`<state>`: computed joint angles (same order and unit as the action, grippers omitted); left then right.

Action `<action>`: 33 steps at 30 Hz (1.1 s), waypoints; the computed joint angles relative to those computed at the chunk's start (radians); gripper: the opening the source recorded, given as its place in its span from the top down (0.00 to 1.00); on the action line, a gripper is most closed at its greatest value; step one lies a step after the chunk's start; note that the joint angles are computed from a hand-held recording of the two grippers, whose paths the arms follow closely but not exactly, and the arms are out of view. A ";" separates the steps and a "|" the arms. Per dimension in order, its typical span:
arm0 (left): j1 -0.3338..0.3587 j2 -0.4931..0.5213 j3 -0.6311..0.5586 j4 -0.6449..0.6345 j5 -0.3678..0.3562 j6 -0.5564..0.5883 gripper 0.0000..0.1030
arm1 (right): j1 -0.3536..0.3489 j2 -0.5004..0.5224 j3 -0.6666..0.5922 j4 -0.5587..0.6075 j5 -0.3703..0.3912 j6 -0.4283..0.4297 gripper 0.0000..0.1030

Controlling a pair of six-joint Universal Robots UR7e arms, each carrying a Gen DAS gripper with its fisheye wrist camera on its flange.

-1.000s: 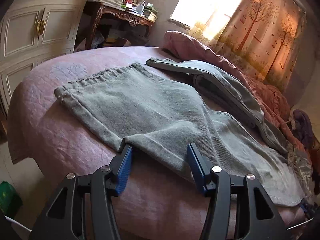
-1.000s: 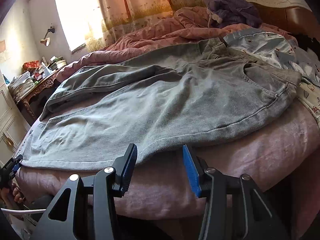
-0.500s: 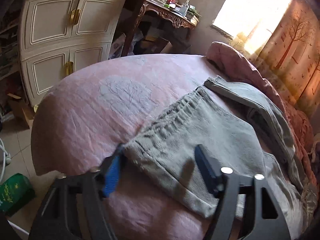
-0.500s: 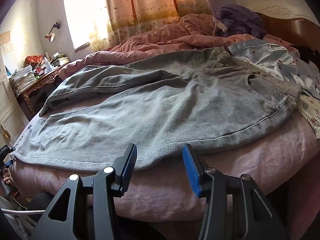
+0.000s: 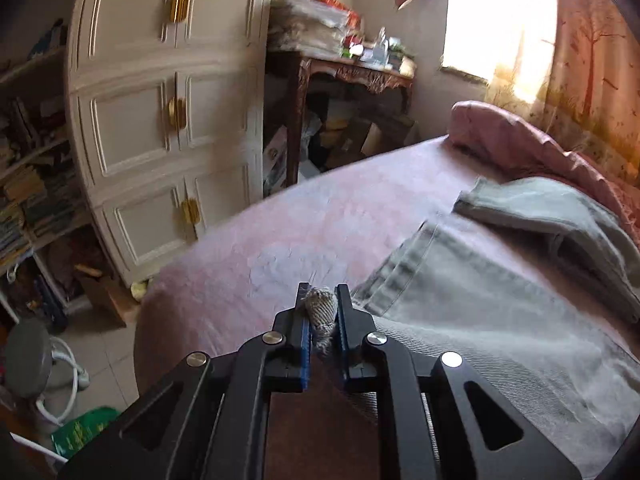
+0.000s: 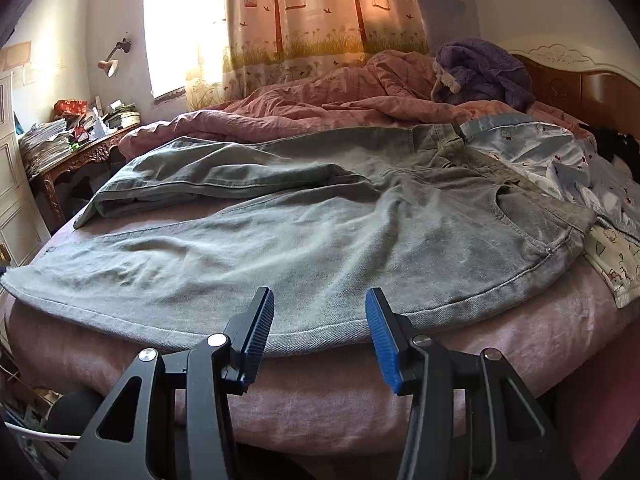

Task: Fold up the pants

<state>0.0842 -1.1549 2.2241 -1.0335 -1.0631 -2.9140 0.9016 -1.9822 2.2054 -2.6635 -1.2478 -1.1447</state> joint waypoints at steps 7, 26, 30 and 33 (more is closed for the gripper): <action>0.055 0.088 -0.028 0.001 -0.048 0.072 0.81 | -0.010 0.021 -0.028 -0.023 -0.013 0.019 0.52; 0.292 -0.342 -0.007 -0.322 0.323 0.767 0.38 | -0.005 0.041 -0.026 -0.089 -0.001 0.023 0.46; 0.364 -0.326 0.013 -0.415 0.299 0.866 0.68 | 0.010 0.066 -0.038 -0.088 -0.034 0.045 0.46; 0.367 -0.297 -0.010 -0.323 0.332 0.775 0.93 | 0.021 0.076 -0.029 -0.109 -0.057 0.040 0.46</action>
